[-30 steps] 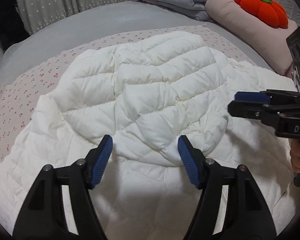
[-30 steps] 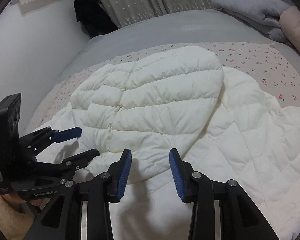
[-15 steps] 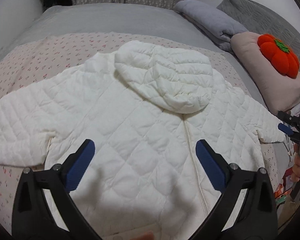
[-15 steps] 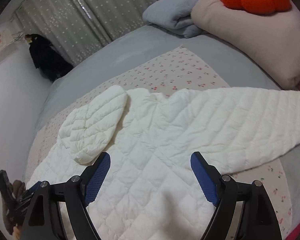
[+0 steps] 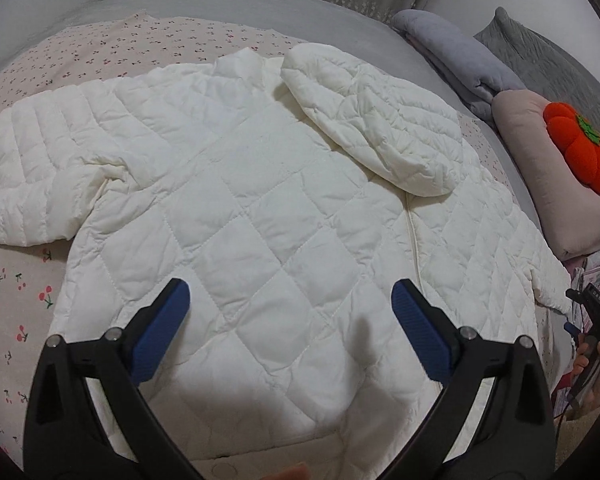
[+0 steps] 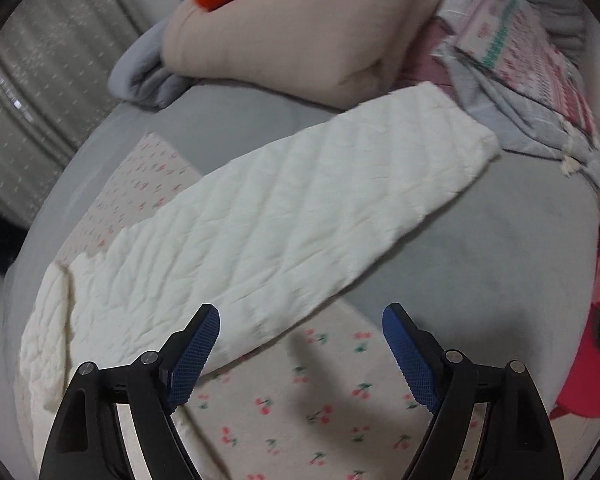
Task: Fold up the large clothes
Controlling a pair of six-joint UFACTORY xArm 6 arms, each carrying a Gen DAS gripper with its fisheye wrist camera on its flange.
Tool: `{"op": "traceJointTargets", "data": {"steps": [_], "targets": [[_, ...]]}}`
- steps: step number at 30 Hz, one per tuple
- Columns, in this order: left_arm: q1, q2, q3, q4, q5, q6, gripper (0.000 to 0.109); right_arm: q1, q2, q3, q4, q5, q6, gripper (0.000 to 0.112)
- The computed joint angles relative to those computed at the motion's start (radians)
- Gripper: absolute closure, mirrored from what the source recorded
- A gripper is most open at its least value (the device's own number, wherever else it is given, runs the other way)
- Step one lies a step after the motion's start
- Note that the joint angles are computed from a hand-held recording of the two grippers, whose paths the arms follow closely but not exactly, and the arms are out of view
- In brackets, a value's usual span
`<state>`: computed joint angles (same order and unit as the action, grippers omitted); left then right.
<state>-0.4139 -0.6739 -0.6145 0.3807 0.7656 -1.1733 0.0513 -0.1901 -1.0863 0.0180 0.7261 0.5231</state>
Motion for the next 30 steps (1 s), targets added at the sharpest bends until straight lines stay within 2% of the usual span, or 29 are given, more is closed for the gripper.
{"op": "traceJointTargets", "data": {"steps": [3,7,12,13,14,15,16,17,20,27,30], "targets": [[0.018,0.009,0.010,-0.047,-0.030,0.031,0.008,-0.078,0.000,0.038,0.040,-0.016,0.054,0.027],[0.016,0.021,0.007,-0.042,-0.049,0.031,0.008,-0.140,0.031,0.062,0.129,-0.040,0.036,0.027],[0.017,0.034,0.003,-0.049,-0.067,0.039,0.008,-0.126,0.063,0.063,0.038,-0.130,0.052,0.027],[0.017,0.036,0.003,-0.053,-0.070,0.041,0.008,-0.121,0.070,0.066,-0.012,-0.154,0.080,0.034],[0.021,0.036,0.004,-0.061,-0.073,0.049,0.008,-0.117,0.070,0.075,-0.065,-0.182,0.115,0.050],[0.022,0.035,0.005,-0.067,-0.075,0.052,0.008,-0.116,0.071,0.080,-0.117,-0.201,0.152,0.061],[0.025,0.034,0.008,-0.071,-0.077,0.054,0.008,-0.115,0.074,0.080,-0.135,-0.213,0.150,0.087],[0.029,0.030,0.010,-0.074,-0.079,0.058,0.008,-0.111,0.077,0.084,-0.112,-0.243,0.121,0.098],[0.038,0.017,0.013,-0.073,-0.079,0.060,0.008,-0.100,0.078,0.072,-0.170,-0.270,0.164,0.106],[0.061,-0.043,0.013,-0.052,-0.042,0.070,0.008,-0.073,-0.032,0.086,-0.321,-0.334,0.266,0.107],[0.071,-0.070,0.013,-0.065,-0.021,0.073,0.008,-0.030,-0.030,0.043,-0.381,-0.359,0.310,0.108]]}}
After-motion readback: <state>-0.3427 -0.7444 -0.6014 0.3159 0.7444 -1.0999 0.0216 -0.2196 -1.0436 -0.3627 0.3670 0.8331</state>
